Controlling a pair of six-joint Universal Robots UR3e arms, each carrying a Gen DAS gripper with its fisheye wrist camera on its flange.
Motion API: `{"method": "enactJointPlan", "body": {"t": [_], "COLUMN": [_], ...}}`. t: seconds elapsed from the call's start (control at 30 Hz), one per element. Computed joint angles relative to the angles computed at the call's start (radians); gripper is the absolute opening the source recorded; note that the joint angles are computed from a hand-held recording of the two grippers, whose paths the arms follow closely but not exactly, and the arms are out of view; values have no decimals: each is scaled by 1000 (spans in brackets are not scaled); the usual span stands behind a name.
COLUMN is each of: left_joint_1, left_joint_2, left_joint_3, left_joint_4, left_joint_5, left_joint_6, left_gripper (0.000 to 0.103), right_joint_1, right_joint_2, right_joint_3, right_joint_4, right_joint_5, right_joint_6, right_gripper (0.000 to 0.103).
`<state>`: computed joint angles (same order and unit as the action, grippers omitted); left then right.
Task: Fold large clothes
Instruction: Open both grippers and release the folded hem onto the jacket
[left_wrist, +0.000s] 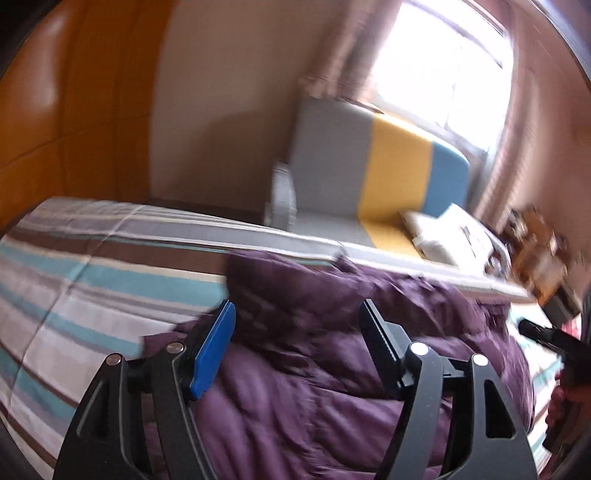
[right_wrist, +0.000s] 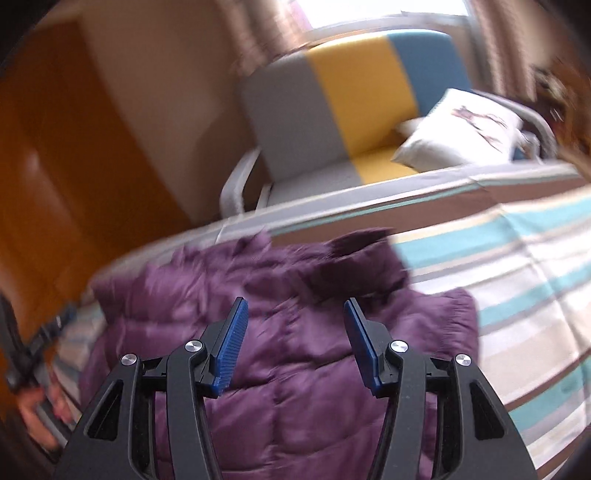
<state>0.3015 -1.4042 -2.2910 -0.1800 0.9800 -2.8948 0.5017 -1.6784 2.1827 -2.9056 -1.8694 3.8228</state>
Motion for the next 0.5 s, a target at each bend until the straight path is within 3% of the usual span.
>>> {"method": "enactJointPlan", "body": {"t": [0.13,0.23,0.33,0.5], "left_joint_1": [-157,-209,-167,-146], "left_joint_2": [-117,-230,-250,-206], "left_joint_3": [64,111,83,81], "left_joint_4": [36,28,56,1], "left_joint_5": [158,249,198,157], "left_joint_6": [28,13,-25,-20], "left_gripper": [69,70,71,71], "right_joint_1": [13,-1,-41,-56], "right_joint_2": [163,295,385,431], "right_joint_3": [-201,-334,-400,-330], "right_joint_4": [146,218,225,80], "right_joint_5": [30,25,45,38], "right_joint_6": [-68,-104,-130,-118], "right_gripper": [45,44,44,43]}}
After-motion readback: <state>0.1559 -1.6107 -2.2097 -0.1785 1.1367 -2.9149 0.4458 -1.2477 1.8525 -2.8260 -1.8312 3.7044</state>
